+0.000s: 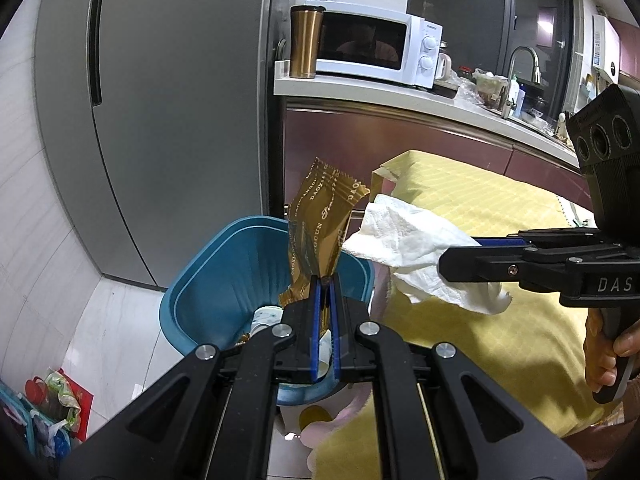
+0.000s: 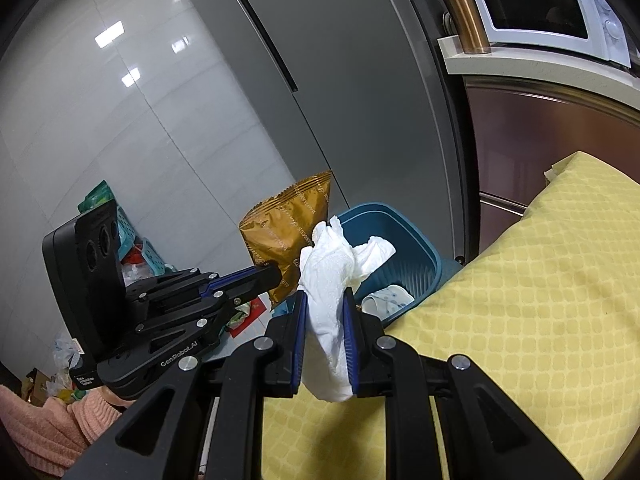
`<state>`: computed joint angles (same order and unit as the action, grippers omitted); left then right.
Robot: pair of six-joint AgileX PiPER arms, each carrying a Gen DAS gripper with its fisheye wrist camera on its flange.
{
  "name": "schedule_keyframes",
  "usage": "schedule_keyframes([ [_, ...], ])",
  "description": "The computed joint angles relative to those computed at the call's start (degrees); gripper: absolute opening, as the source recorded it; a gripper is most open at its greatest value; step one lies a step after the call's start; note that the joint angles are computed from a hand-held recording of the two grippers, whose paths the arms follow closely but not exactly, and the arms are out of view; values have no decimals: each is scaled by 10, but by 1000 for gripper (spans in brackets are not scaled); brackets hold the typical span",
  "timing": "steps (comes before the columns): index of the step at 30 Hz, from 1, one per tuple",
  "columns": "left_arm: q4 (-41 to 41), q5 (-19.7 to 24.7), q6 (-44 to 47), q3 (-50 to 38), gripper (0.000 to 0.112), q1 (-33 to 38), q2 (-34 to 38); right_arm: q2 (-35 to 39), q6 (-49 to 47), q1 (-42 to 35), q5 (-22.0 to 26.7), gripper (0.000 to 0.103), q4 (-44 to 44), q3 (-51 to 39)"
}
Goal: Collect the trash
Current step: 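Lower the wrapper and tissue into the blue bin and open both tools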
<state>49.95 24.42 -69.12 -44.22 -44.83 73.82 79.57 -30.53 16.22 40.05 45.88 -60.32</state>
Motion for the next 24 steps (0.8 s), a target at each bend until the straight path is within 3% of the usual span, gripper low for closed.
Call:
schedule_keyframes([
  [24, -28, -37, 27, -17, 5, 57, 58, 79, 56, 35, -7, 17, -55, -60],
])
